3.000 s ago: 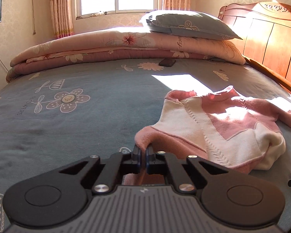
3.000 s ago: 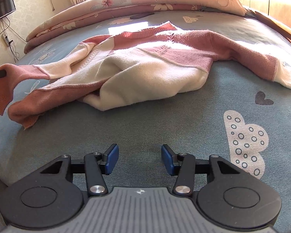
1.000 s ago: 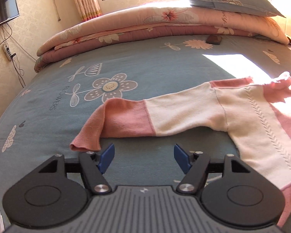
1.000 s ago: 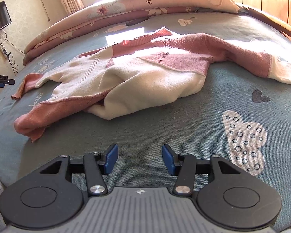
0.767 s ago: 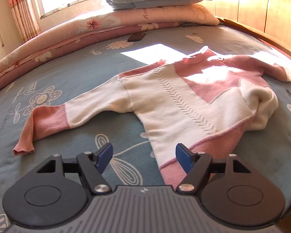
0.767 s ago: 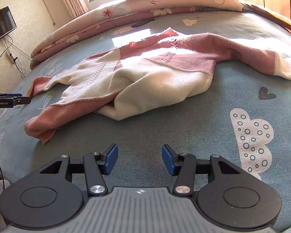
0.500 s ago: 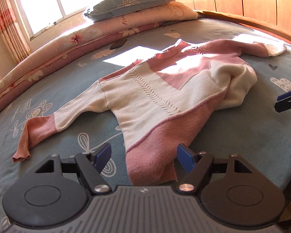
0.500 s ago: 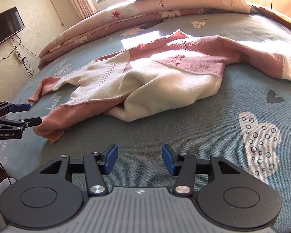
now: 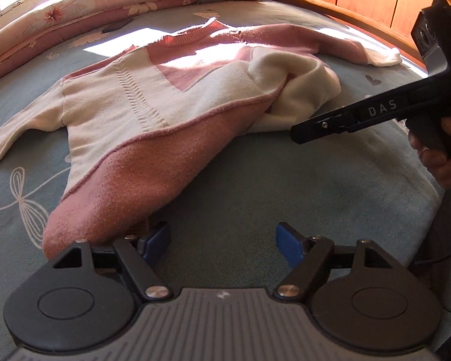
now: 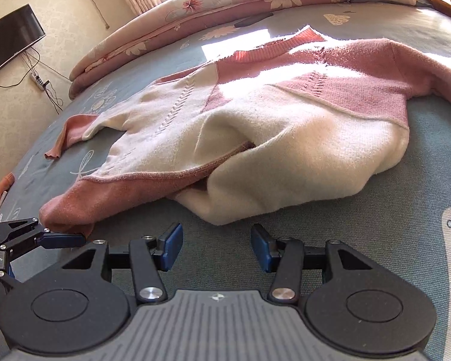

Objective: Fold clothes
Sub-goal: 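Grasp the sweater hem with the left gripper while the right gripper grasps another hem corner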

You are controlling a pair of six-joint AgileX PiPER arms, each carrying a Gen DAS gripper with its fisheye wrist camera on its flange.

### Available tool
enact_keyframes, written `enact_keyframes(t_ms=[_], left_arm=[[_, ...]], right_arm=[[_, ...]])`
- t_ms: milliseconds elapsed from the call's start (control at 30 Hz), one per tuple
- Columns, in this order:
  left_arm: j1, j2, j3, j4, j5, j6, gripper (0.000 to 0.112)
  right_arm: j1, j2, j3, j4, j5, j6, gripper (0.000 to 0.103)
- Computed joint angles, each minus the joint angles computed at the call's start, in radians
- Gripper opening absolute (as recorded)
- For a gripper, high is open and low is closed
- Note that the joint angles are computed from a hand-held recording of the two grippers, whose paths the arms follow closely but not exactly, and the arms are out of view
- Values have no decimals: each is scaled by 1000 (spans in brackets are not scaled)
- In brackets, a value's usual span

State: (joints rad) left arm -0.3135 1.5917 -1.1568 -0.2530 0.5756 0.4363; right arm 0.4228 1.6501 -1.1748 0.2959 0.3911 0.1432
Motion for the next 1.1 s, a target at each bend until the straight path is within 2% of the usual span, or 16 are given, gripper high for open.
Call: enact_keyframes(t_ms=[67, 200, 400, 467, 667, 800, 900, 1033, 1100], left_arm=[[20, 30, -31, -40, -6, 38, 78], [66, 40, -70, -128, -45, 117, 78], [116, 139, -219, -126, -106, 132, 78], [130, 199, -289, -121, -119, 130, 78], [147, 421, -573, 2, -52, -24, 78], [154, 525, -688, 23, -2, -73, 78], [157, 537, -672, -8, -38, -59, 81], [146, 497, -613, 17, -85, -67, 82], [137, 437, -528, -14, -166, 2, 82]], right_arm=[[-1, 19, -24, -12, -2, -26, 55], [-40, 44, -77, 110, -6, -211, 55], [-69, 80, -183, 145, -48, -364, 55], [-79, 128, -260, 102, -28, -357, 55], [-119, 293, -477, 51, -12, -304, 55], [-130, 429, -681, -79, 67, -156, 55], [-141, 532, -840, -121, 160, -87, 56], [-157, 592, -934, -74, 216, -112, 60], [-163, 600, -956, -55, 242, -126, 60]])
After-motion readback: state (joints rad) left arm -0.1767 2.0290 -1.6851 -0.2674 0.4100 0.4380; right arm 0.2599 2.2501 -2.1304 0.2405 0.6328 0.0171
